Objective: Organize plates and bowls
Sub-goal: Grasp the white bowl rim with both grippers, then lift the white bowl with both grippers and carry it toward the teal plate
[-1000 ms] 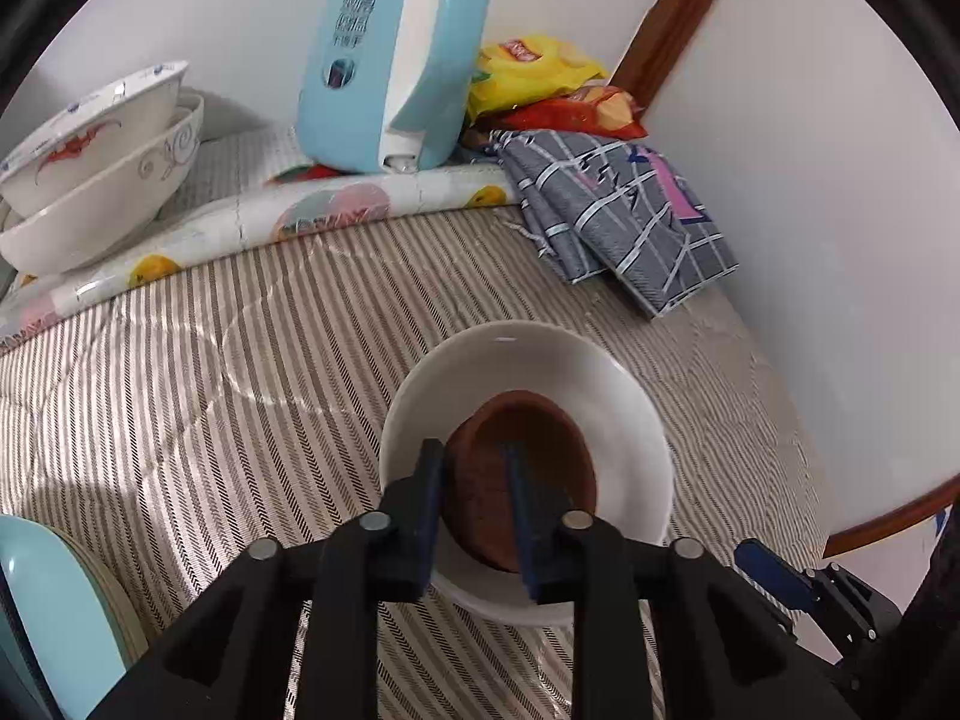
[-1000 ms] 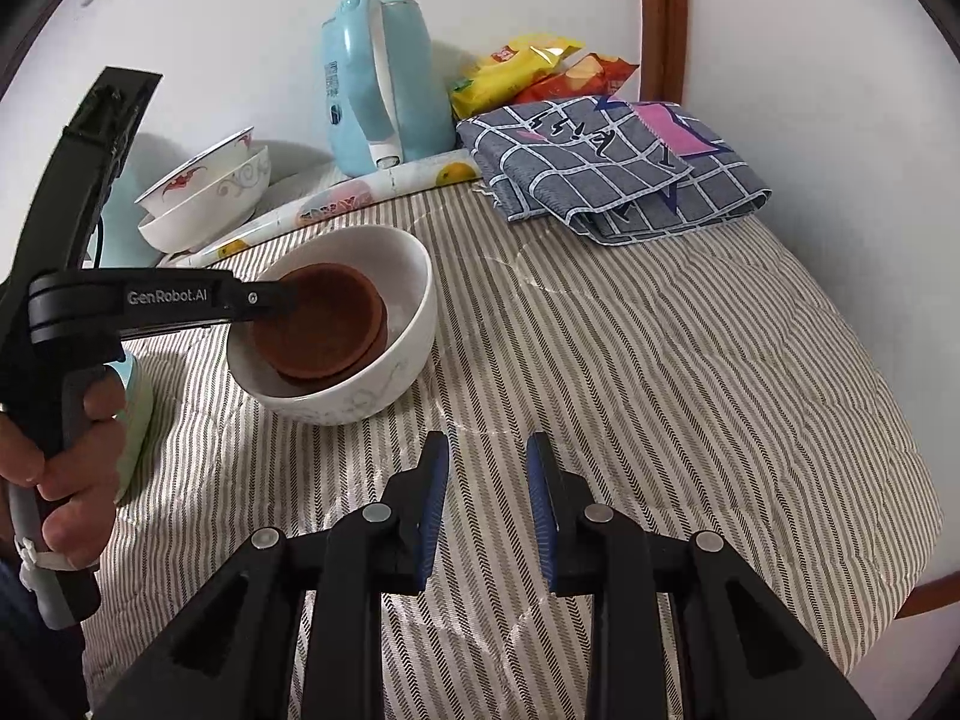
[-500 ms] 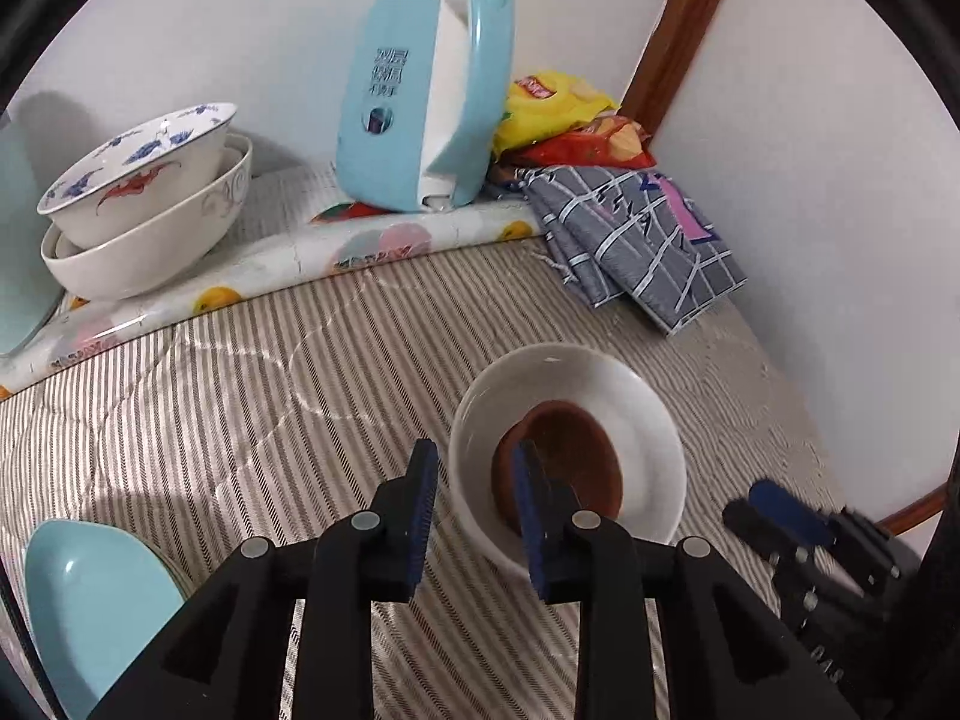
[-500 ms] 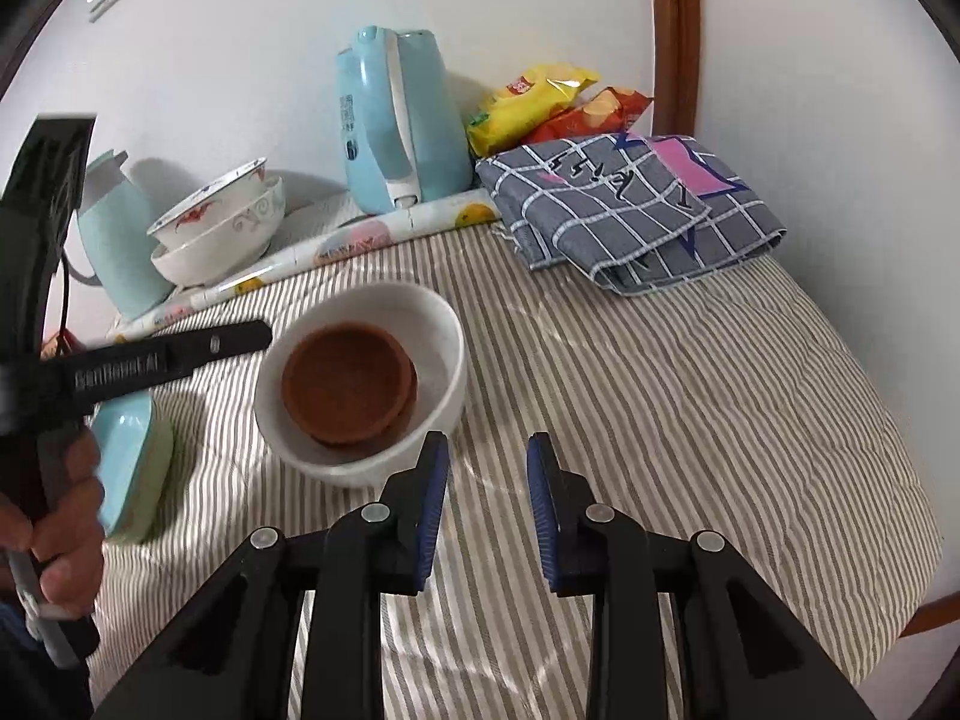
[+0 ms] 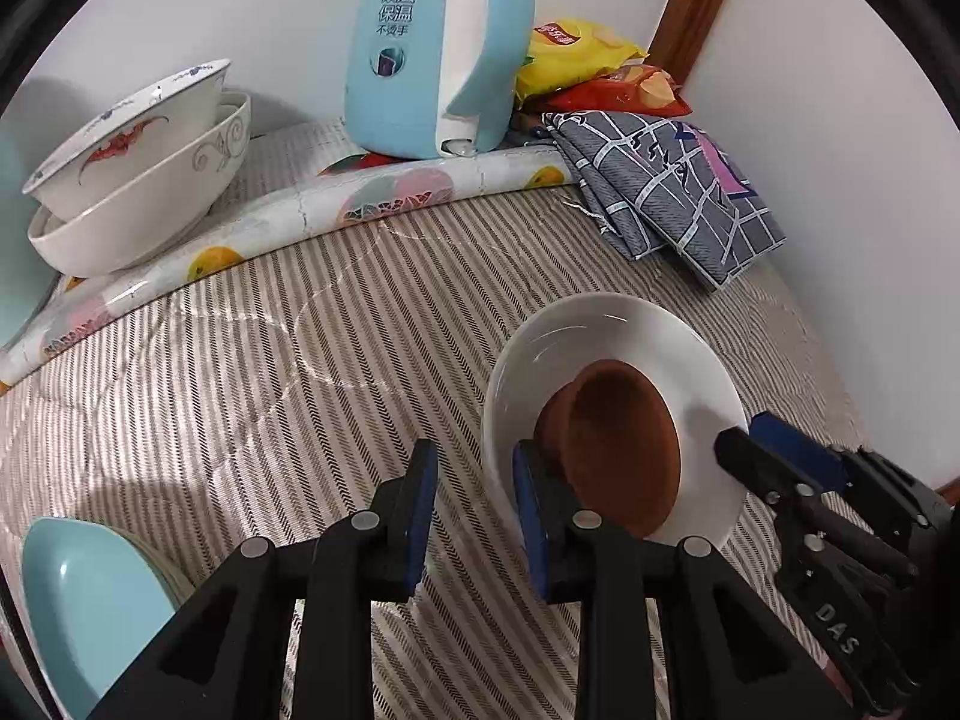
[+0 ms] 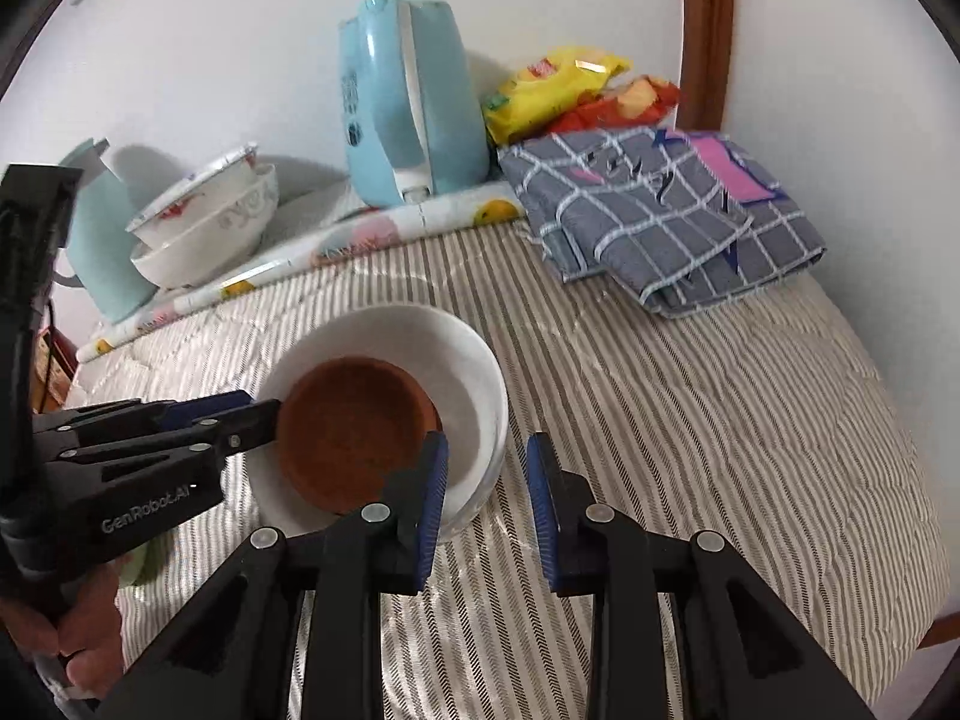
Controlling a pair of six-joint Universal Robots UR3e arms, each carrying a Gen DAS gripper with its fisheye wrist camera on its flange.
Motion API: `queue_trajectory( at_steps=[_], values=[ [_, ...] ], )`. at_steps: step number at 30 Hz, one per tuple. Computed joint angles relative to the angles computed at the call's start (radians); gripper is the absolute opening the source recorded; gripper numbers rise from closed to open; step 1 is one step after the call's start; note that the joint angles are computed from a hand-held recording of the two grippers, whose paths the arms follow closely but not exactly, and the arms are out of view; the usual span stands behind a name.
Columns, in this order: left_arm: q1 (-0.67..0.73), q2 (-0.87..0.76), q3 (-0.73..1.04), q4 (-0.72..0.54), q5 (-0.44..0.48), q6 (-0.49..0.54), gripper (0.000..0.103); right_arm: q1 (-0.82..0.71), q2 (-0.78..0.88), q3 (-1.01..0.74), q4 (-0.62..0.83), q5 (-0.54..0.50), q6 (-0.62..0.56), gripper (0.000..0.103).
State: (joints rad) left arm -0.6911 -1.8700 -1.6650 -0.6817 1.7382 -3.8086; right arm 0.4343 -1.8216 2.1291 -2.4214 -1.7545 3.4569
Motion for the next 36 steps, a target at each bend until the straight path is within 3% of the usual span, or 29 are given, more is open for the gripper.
queue_trajectory(
  at_steps=[6, 10, 15, 22, 24, 36],
  values=[
    [0.016, -0.013, -0.019, 0.026, -0.027, -0.008, 0.037, -0.007, 0.044, 0.011, -0.028, 0.013, 0.003, 0.027],
    [0.03, -0.017, -0.054, 0.086, -0.049, 0.011, 0.039, 0.032, 0.096, -0.018, -0.043, -0.056, 0.023, 0.026],
    [0.027, -0.041, -0.062, 0.138, -0.051, 0.028, 0.038, 0.018, 0.128, -0.061, 0.014, -0.061, 0.021, 0.025],
    [0.014, -0.052, -0.049, 0.154, -0.047, 0.03, 0.023, -0.002, 0.152, -0.058, -0.007, -0.037, 0.025, 0.023],
    [0.013, -0.053, -0.051, 0.165, -0.049, 0.034, 0.019, -0.017, 0.141, -0.038, -0.032, -0.001, 0.024, 0.015],
    [0.002, -0.037, -0.062, 0.168, -0.026, 0.025, 0.014, -0.001, 0.12, 0.007, -0.089, -0.013, 0.052, 0.011]
  ],
)
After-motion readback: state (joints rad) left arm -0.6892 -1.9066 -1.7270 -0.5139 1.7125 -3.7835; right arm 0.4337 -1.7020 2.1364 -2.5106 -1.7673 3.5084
